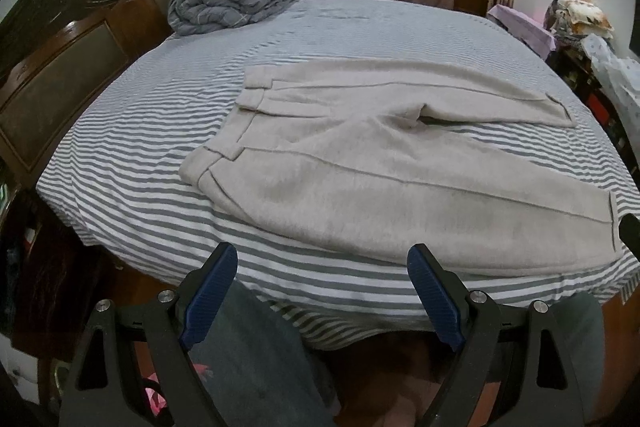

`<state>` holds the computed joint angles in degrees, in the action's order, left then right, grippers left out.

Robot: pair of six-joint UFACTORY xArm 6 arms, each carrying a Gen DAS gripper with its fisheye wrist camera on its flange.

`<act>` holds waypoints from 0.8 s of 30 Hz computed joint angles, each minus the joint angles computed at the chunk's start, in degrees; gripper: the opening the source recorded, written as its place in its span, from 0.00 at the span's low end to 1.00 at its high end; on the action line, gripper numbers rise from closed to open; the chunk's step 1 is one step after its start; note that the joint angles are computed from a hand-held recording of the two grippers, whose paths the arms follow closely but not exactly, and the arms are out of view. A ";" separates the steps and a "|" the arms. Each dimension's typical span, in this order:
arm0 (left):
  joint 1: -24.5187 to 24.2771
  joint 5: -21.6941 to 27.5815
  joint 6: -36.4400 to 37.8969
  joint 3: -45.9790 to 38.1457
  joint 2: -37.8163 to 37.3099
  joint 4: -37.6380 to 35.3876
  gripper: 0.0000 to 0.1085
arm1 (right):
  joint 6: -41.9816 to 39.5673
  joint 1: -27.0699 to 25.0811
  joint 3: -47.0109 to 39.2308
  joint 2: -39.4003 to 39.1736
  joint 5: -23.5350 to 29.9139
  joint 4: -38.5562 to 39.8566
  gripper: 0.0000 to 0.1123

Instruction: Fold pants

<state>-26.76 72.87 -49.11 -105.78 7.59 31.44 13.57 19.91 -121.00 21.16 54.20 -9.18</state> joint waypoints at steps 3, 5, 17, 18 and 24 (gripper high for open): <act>-0.18 0.37 -0.22 -0.74 0.28 0.71 0.80 | -0.42 -0.21 0.59 -0.61 -0.56 0.19 0.91; -0.27 0.64 -0.45 -1.12 0.46 0.96 0.80 | -0.67 -0.29 0.51 -0.60 -0.66 0.51 0.91; -0.12 2.43 -0.04 -3.77 1.45 -0.01 0.80 | -2.74 -0.68 0.36 -0.70 -1.62 3.19 0.91; -0.04 2.48 0.10 -4.02 1.60 -0.19 0.80 | -2.94 -0.70 0.30 -0.65 -1.72 3.41 0.91; 0.08 3.84 1.52 -6.54 3.21 -1.05 0.80 | -3.11 -0.73 0.35 -0.75 -1.90 4.02 0.91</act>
